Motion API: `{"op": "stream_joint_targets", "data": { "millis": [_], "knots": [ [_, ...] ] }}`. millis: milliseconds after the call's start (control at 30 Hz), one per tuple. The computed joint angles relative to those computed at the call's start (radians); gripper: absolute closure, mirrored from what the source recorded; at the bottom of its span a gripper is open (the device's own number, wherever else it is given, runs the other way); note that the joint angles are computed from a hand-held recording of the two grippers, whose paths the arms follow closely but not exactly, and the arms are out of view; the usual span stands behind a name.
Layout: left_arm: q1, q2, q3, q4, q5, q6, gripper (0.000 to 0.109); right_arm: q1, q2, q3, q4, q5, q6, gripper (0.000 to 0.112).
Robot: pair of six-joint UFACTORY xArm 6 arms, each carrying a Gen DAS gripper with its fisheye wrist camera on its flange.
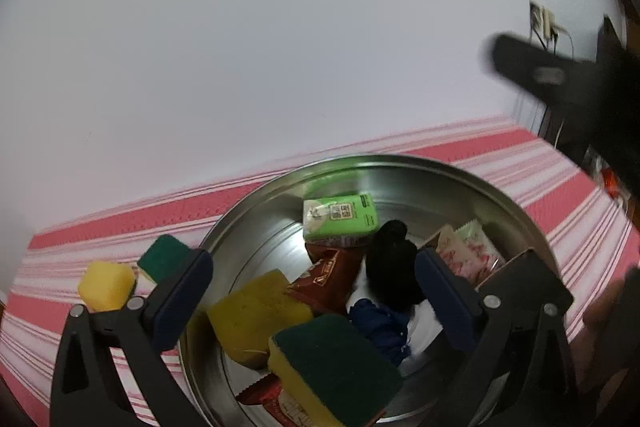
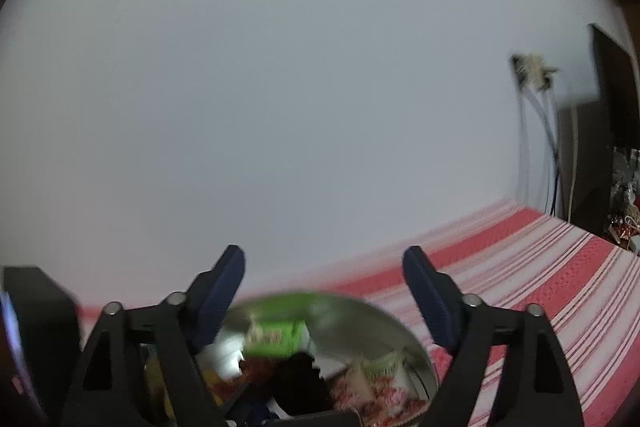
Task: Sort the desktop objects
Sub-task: 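Open the left gripper to drop the red packet while the right drops the beige packet in, then withdraw both open grippers from the tin toward the last two sponges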
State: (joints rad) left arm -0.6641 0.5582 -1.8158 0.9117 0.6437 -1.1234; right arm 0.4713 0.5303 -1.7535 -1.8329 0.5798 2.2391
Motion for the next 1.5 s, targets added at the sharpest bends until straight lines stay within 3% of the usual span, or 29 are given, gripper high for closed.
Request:
{"op": "stream_joint_targets", "data": {
  "millis": [100,200,367,500,733,967,1133,1500],
  "knots": [
    [0.008,-0.025,0.041,0.02,-0.03,-0.054,0.006,0.041,-0.055,0.106,-0.14,0.142,0.203,0.023],
    [0.006,-0.023,0.039,0.05,-0.026,-0.084,0.006,0.068,-0.076,0.153,-0.173,0.244,0.268,0.023],
    [0.005,-0.03,0.054,0.108,-0.003,-0.133,0.006,0.133,-0.075,0.184,-0.219,0.428,0.275,0.011],
    [0.011,-0.07,0.114,0.255,-0.007,-0.295,0.006,0.2,-0.034,0.171,-0.212,0.614,0.234,0.01],
    [0.02,-0.117,0.2,0.422,-0.02,-0.48,0.006,0.24,-0.004,0.15,-0.182,0.698,0.168,0.01],
    [-0.002,-0.132,0.236,0.53,0.018,-0.556,0.006,0.238,-0.002,0.142,-0.11,0.615,0.128,0.01],
    [-0.011,-0.138,0.255,0.541,0.046,-0.55,0.006,0.246,0.031,0.107,-0.1,0.61,0.07,0.01],
    [0.007,-0.202,0.354,0.561,0.007,-0.611,0.006,0.252,-0.002,0.154,-0.096,0.606,0.115,0.01]
  ]
}}
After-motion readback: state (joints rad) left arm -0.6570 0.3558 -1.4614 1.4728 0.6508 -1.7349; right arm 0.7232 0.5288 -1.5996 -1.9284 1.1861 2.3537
